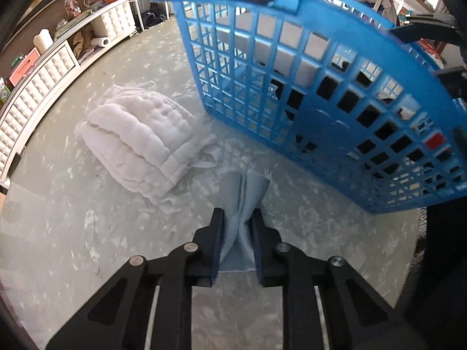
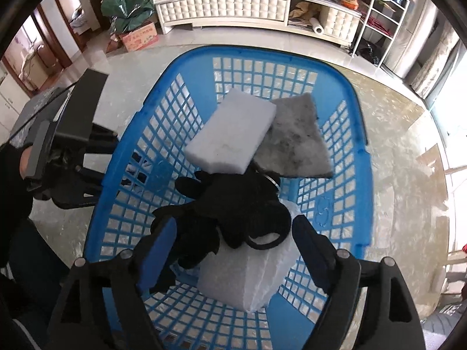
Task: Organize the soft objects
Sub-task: 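Grasp the light blue cloth with the left tool and lift it toward the basket, then lower the light blue cloth into the basket and open the left tool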
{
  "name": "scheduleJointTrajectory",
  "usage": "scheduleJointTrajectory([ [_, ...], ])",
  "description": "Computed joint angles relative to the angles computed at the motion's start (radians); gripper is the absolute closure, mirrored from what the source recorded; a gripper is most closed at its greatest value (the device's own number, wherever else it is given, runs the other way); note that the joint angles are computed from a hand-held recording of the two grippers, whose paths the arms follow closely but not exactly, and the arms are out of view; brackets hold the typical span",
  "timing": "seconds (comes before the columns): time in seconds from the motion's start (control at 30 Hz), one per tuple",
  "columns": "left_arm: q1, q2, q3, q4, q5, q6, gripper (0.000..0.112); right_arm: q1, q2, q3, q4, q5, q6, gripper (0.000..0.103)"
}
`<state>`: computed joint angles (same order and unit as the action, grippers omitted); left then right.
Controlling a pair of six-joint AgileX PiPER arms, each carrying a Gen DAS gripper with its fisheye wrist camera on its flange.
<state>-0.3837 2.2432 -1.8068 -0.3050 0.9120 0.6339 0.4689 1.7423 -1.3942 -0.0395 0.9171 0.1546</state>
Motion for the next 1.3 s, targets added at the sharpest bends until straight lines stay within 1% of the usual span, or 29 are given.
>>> scheduleJointTrajectory([
  [0.07, 0.001, -0.035, 0.037, 0.002, -0.012, -0.006, 0.096, -0.01, -0.019, 0.012, 0.01, -0.004, 0.003, 0.021],
  [0.13, 0.0, -0.078, 0.071, 0.001, -0.019, -0.009, 0.096, -0.023, -0.048, 0.046, 0.028, -0.027, -0.006, 0.017],
  [0.2, -0.002, -0.127, 0.109, 0.003, -0.033, -0.015, 0.096, -0.032, -0.077, 0.072, 0.031, -0.038, -0.008, 0.016],
  [0.33, -0.02, -0.238, 0.187, 0.041, -0.066, -0.06, 0.096, -0.031, -0.123, 0.116, 0.005, -0.044, 0.014, 0.016],
  [0.43, -0.032, -0.311, 0.225, 0.046, -0.069, -0.074, 0.096, -0.02, -0.148, 0.128, -0.034, -0.029, 0.049, 0.016],
  [0.47, -0.038, -0.338, 0.235, 0.051, -0.069, -0.081, 0.096, -0.02, -0.162, 0.138, -0.042, -0.027, 0.056, 0.015],
  [0.6, -0.064, -0.4, 0.228, 0.079, -0.045, -0.128, 0.096, -0.01, -0.196, 0.17, -0.087, -0.02, 0.098, 0.008],
  [0.73, -0.106, -0.427, 0.189, 0.137, -0.004, -0.192, 0.096, -0.014, -0.234, 0.209, -0.104, -0.036, 0.115, 0.005],
  [0.97, -0.189, -0.362, 0.023, 0.221, 0.082, -0.292, 0.096, -0.061, -0.294, 0.277, -0.045, -0.088, 0.047, 0.004],
  [1.2, -0.26, -0.225, -0.173, 0.26, 0.16, -0.331, 0.096, -0.15, -0.307, 0.299, 0.051, -0.123, -0.079, 0.004],
  [1.3, -0.28, -0.152, -0.277, 0.261, 0.209, -0.333, 0.096, -0.166, -0.3, 0.298, 0.04, -0.126, -0.092, 0.004],
])
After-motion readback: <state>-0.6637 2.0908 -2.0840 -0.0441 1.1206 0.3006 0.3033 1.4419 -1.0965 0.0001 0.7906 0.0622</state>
